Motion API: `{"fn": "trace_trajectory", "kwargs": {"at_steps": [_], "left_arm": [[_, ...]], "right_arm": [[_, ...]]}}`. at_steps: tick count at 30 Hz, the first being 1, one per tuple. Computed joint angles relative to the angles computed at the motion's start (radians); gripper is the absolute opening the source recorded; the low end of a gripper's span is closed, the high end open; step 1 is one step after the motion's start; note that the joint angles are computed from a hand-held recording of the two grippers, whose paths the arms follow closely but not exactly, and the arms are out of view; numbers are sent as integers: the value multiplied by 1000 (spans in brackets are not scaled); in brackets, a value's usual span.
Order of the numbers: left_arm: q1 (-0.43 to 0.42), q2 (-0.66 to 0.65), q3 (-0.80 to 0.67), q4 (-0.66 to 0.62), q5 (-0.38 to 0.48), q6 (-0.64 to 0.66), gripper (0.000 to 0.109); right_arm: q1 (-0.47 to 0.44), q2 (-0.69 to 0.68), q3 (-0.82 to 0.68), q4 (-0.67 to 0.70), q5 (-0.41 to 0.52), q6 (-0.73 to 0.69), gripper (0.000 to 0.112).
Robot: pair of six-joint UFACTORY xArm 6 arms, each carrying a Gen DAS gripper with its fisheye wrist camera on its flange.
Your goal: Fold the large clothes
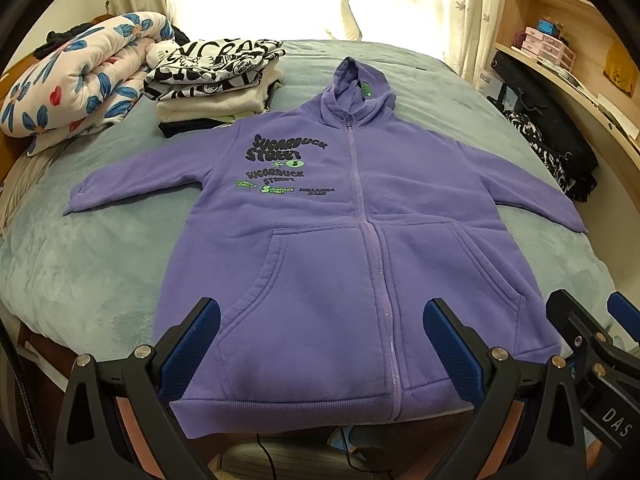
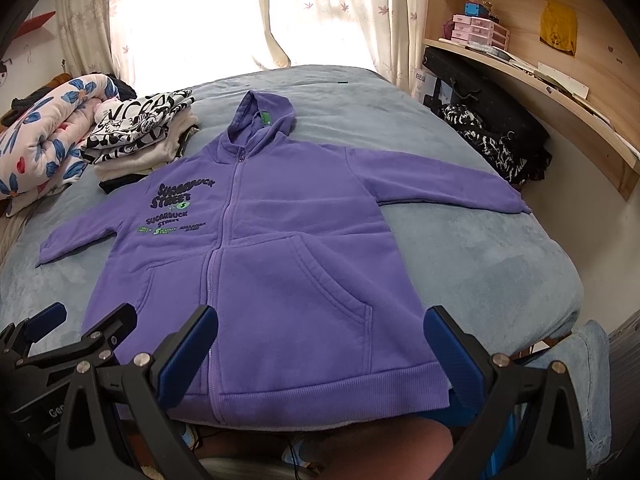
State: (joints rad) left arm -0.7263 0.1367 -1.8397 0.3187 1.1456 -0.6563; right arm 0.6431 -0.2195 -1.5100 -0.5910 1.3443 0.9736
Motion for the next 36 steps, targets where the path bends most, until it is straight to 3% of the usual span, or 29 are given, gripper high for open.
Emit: {"fn": "trace_trajectory", "kwargs": {"at_steps": [21,36], "left_arm": [[28,122,-166,-9,67,-5,101],[19,117,-207,-25,89,33,101]], "right_arm": [[-54,98,-118,44,-26,-93,103],[-52,128,-224,49,8,-92,103]]}}
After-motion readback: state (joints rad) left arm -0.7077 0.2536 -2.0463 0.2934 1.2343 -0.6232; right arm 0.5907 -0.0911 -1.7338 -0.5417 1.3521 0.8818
